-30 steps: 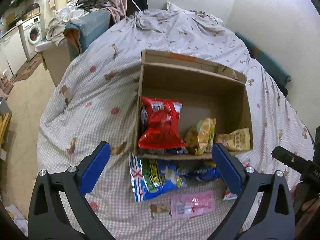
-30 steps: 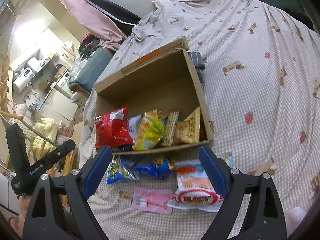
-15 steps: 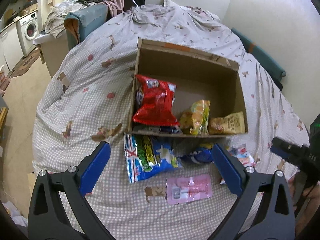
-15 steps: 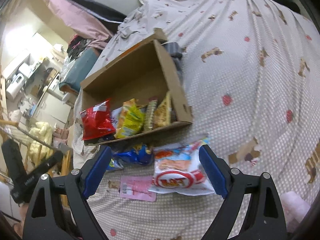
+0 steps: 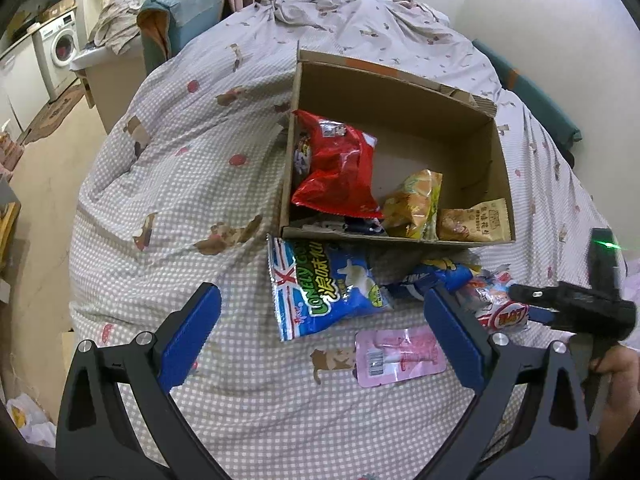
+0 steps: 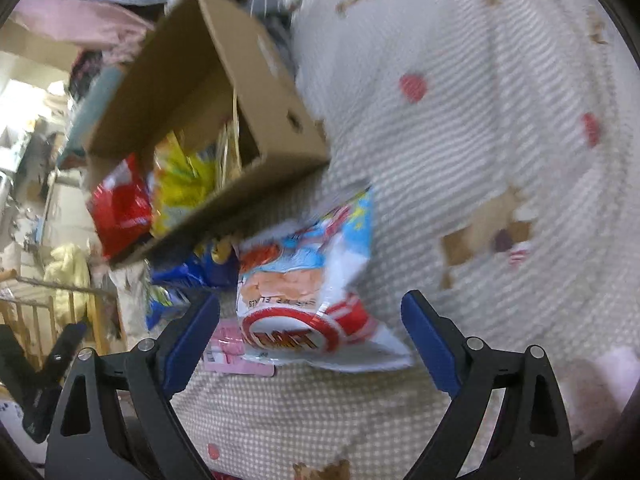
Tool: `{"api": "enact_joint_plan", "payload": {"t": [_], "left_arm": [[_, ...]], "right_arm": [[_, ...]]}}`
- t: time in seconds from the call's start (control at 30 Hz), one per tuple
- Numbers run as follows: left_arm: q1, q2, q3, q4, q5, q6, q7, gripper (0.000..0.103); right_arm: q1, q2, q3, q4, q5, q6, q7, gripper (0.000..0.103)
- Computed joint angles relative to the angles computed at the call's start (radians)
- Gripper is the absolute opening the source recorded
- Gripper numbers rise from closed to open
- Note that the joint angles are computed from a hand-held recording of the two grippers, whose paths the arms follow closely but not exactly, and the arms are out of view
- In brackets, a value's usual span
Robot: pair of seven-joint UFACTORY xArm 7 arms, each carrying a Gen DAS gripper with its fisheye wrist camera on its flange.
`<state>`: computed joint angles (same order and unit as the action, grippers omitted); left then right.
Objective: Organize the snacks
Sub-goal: 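Grasp the SHRIMP FLAKES bag with the right gripper and lift it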
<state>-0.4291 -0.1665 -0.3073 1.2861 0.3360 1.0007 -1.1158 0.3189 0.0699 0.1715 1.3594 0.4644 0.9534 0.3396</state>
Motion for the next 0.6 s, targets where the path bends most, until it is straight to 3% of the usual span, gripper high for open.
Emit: {"api": "enact_joint_plan", "payload": {"t": [0.2, 0.37, 0.6], "left_arm": [[0.009, -0.041, 0.010, -0.046, -0.044, -0.007, 0.013, 0.100], [0.022, -0.063, 0.009, -0.078, -0.069, 0.001, 0.015, 0.100], [0.022, -0.033, 0.004, -0.062, -0.100, -0.003, 0.019, 0.100]], "right_arm": [[0.040, 0.145, 0.019, 0.152, -0.119, 0.105, 0.066, 0.094], [0.063, 0.190, 0.019, 0.191, -0.192, 0.165, 0.095, 0.093], [0.058, 0.151, 0.019, 0.153, -0.196, 0.147, 0.064, 0.068]]}}
